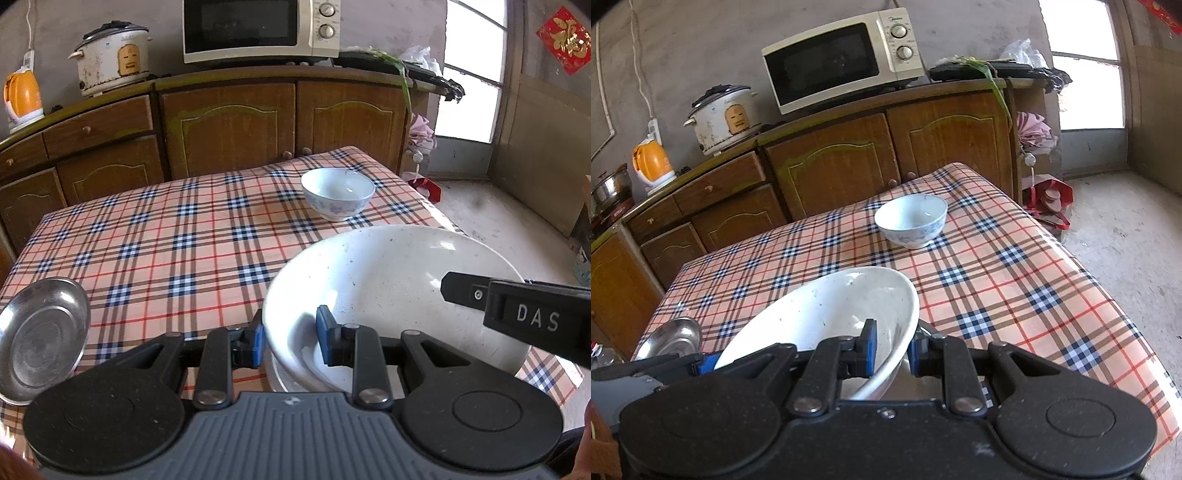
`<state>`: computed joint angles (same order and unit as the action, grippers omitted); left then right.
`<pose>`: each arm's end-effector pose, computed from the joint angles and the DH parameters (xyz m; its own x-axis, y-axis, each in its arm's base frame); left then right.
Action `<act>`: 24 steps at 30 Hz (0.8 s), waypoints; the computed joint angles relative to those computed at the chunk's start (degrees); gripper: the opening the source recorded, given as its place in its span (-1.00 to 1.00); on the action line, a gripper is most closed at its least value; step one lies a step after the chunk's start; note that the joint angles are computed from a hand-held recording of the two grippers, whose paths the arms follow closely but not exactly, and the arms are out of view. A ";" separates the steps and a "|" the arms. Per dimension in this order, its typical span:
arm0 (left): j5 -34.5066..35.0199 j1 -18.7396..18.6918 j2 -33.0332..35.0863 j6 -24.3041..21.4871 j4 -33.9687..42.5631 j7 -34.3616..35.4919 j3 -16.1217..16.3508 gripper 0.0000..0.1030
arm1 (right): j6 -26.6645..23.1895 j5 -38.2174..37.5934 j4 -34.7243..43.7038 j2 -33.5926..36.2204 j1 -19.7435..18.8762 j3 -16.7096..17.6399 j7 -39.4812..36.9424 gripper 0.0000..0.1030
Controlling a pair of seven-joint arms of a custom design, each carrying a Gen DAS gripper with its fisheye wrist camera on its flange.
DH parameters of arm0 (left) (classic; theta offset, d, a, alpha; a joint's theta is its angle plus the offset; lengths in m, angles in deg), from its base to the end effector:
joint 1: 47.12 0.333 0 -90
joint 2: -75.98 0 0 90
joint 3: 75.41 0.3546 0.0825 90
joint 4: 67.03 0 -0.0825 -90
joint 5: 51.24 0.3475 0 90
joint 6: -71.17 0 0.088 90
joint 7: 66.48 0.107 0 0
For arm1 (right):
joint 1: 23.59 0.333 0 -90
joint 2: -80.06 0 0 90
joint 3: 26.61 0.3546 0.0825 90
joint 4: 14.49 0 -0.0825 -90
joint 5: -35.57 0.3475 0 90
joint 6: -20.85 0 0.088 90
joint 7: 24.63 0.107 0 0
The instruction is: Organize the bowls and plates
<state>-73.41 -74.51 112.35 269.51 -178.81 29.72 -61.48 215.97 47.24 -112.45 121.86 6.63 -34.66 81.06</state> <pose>0.6482 -0.1398 0.3283 -0.0238 -0.9996 -0.0156 -0.6179 0.0270 -0.7858 0.6670 0.2760 0.3461 0.1060 -0.9593 -0.2617 -0.6006 0.1480 -0.7857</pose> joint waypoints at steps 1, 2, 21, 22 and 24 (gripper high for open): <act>0.05 -0.05 0.16 -0.15 0.24 0.04 -0.05 -0.46 | 0.01 0.10 -0.06 0.03 -0.10 -0.02 0.04 -0.56; 0.10 -0.09 0.35 -0.30 0.51 0.04 -0.09 -0.46 | 0.02 0.18 -0.14 0.04 -0.19 -0.04 0.09 -0.56; 3.01 -2.00 3.34 -3.26 3.70 -3.21 2.05 -0.45 | -0.47 -1.42 0.34 1.54 -4.55 3.23 0.78 -0.56; 3.03 -2.28 3.53 -3.43 3.70 -3.55 2.46 -0.45 | -0.59 -1.81 0.58 1.81 -4.97 3.74 0.79 -0.56; 3.11 -2.74 3.82 -3.68 3.60 -4.25 3.17 -0.45 | -0.71 -2.68 0.95 2.28 -5.91 4.90 0.77 -0.56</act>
